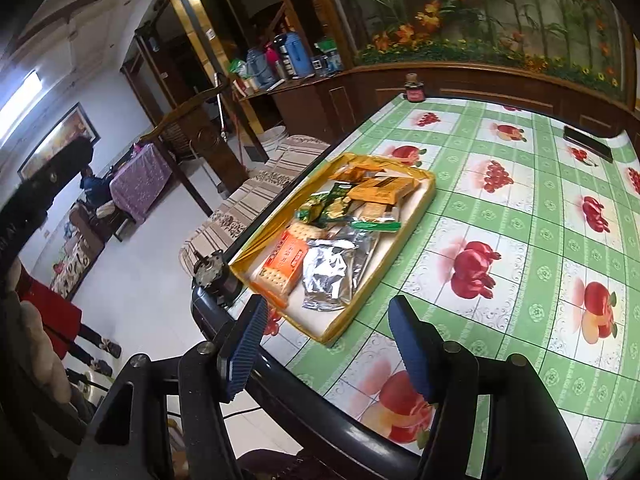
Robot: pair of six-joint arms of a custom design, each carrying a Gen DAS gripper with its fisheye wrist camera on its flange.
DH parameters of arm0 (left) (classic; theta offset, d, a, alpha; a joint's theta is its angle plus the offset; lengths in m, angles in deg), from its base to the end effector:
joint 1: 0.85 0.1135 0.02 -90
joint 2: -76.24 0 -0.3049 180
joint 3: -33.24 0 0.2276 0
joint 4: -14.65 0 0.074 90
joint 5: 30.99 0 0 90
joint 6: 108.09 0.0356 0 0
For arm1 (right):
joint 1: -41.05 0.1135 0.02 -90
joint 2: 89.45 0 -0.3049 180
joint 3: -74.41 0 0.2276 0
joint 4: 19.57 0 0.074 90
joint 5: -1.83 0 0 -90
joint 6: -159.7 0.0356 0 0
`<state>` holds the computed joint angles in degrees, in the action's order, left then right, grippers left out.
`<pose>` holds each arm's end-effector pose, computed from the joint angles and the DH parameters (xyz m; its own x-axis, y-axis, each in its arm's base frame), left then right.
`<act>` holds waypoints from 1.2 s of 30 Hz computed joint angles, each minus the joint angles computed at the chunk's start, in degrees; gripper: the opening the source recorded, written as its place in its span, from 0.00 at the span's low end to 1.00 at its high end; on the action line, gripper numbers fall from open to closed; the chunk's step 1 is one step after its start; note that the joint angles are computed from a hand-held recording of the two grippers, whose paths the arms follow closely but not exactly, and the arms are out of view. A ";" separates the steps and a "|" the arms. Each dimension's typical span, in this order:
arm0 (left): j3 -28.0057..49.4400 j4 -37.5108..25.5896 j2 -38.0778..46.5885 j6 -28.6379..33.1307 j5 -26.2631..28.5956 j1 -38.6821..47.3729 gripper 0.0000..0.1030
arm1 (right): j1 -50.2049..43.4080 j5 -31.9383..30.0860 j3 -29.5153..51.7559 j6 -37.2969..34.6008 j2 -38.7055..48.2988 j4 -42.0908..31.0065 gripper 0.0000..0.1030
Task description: Organize snacks
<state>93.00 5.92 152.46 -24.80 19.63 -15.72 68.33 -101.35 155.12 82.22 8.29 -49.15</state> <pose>0.2547 -0.0443 0.3019 -0.3669 0.0040 -0.9303 -0.4022 0.9010 0.1625 0.3103 0.1692 0.2700 -0.7574 -0.1531 -0.6347 -0.4315 0.8469 0.3107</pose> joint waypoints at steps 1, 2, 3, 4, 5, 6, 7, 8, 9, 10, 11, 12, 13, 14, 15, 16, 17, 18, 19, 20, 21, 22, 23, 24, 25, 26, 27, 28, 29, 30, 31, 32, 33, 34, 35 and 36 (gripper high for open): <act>-0.33 0.01 0.01 -0.26 0.58 0.22 1.00 | 0.52 0.34 -0.35 -0.02 -0.10 0.32 0.65; -0.25 -0.21 0.70 -0.58 0.44 0.27 1.00 | 0.81 0.55 -0.74 -0.07 -0.16 0.68 0.66; -0.24 -0.60 1.15 -0.75 0.62 0.35 1.00 | 1.41 1.04 -1.10 -0.10 -0.12 0.98 0.66; 0.07 -1.99 1.67 -1.10 1.84 0.73 1.00 | 1.59 1.11 -1.18 -0.22 0.02 0.93 0.66; 0.55 -4.01 2.29 -2.04 3.65 1.30 1.00 | 1.98 1.14 -1.20 -0.14 0.35 0.70 0.66; 1.03 -5.49 2.93 -2.94 5.09 1.71 1.00 | 2.19 0.97 -1.21 -0.10 0.64 0.44 0.66; 1.55 -6.93 3.77 -3.91 7.01 2.38 1.00 | 2.22 0.92 -1.33 -0.20 0.82 0.32 0.66; 2.22 -8.28 4.97 -4.71 9.13 3.11 1.00 | 2.48 1.32 -1.40 -0.23 1.06 0.16 0.67; 2.86 -9.20 6.33 -5.04 11.16 3.88 1.00 | 2.62 1.66 -1.49 -0.17 1.19 0.15 0.67; 3.38 -10.12 7.29 -5.43 12.18 4.01 1.00 | 2.68 2.04 -1.39 -0.05 1.46 -0.01 0.67; 3.98 -10.83 8.20 -5.65 13.22 4.25 1.00 | 2.75 2.38 -1.16 0.17 1.76 -0.29 0.67; 4.39 -11.13 9.06 -5.68 14.56 4.68 1.00 | 2.79 2.75 -0.66 0.48 2.32 -0.69 0.67; 4.85 -11.32 10.11 -5.62 15.93 5.14 1.00 | 2.84 3.05 -0.39 0.67 2.62 -0.88 0.67; 5.40 -11.42 11.45 -5.46 16.97 5.46 1.00 | 2.92 3.40 0.07 0.92 3.10 -1.05 0.67; 5.69 -11.30 12.43 -5.21 17.65 5.73 1.00 | 3.07 3.80 0.49 1.28 3.66 -1.05 0.67; 6.31 -11.61 13.53 -4.81 18.53 6.20 1.00 | 3.25 4.30 1.10 1.82 4.43 -1.15 0.68; 6.83 -11.91 14.49 -4.34 19.79 6.85 1.00 | 3.39 4.56 1.83 2.35 5.26 -1.47 0.68; 7.05 -11.78 15.15 -3.92 20.74 7.40 1.00 | 3.58 4.68 2.67 2.81 6.16 -1.87 0.68; 7.62 -11.76 16.29 -3.33 21.51 7.99 1.00 | 3.93 5.18 3.79 3.09 7.25 -2.42 0.68; 8.07 -11.81 17.15 -2.75 22.17 8.53 1.00 | 4.16 5.52 4.57 3.24 7.92 -2.80 0.68; 8.58 -11.86 17.99 -1.95 23.26 9.35 1.00 | 4.46 5.80 5.75 3.53 8.90 -3.31 0.68; 9.24 -12.01 19.00 -1.19 24.29 10.11 1.00 | 4.68 5.92 6.76 3.81 9.68 -3.72 0.68; 9.62 -11.99 19.55 -0.71 24.67 10.51 1.00 | 4.98 6.20 8.22 4.07 10.78 -4.34 0.68; 10.23 -11.93 20.44 -0.10 25.09 10.95 1.00 | 5.25 6.43 9.47 4.25 11.70 -4.88 0.68; 11.03 -12.03 21.49 0.79 25.90 11.66 1.00 | 5.39 6.54 10.35 4.40 12.42 -5.20 0.68; 11.45 -12.18 22.03 1.19 26.36 12.04 1.00 | 5.59 6.68 11.46 4.67 13.31 -5.58 0.68; 12.13 -12.46 22.81 1.62 26.88 12.53 1.00 | 5.72 6.73 12.75 4.96 14.36 -6.10 0.68; 12.80 -12.88 23.52 2.01 27.33 13.00 1.00 | 5.83 6.74 13.93 5.26 15.37 -6.61 0.68; 13.53 -13.14 24.43 2.53 27.75 13.57 1.00 | 5.98 6.75 15.36 5.64 16.58 -7.29 0.68; 13.90 -13.28 24.95 2.90 27.96 13.93 1.00 | 6.07 6.76 16.32 5.86 17.38 -7.76 0.68; 14.69 -13.57 25.88 3.36 28.29 14.41 1.00 | 6.17 6.77 17.38 6.04 18.24 -8.28 0.68; 15.20 -13.85 26.48 3.67 28.63 14.76 1.00 | 6.28 6.83 18.75 6.30 19.36 -8.96 0.68; 15.97 -14.14 27.22 4.16 29.10 15.26 1.00 | 6.35 6.87 19.75 6.49 20.14 -9.50 0.68; 16.51 -14.43 27.82 4.56 29.45 15.64 1.00 | 6.40 6.92 20.69 6.69 20.89 -10.01 0.68; 17.15 -14.83 28.52 4.93 29.77 16.05 1.00 | 6.42 6.92 21.62 6.86 21.66 -10.51 0.68; 17.58 -15.11 29.03 5.08 29.97 16.31 1.00 | 6.50 7.04 22.79 7.01 22.59 -11.23 0.68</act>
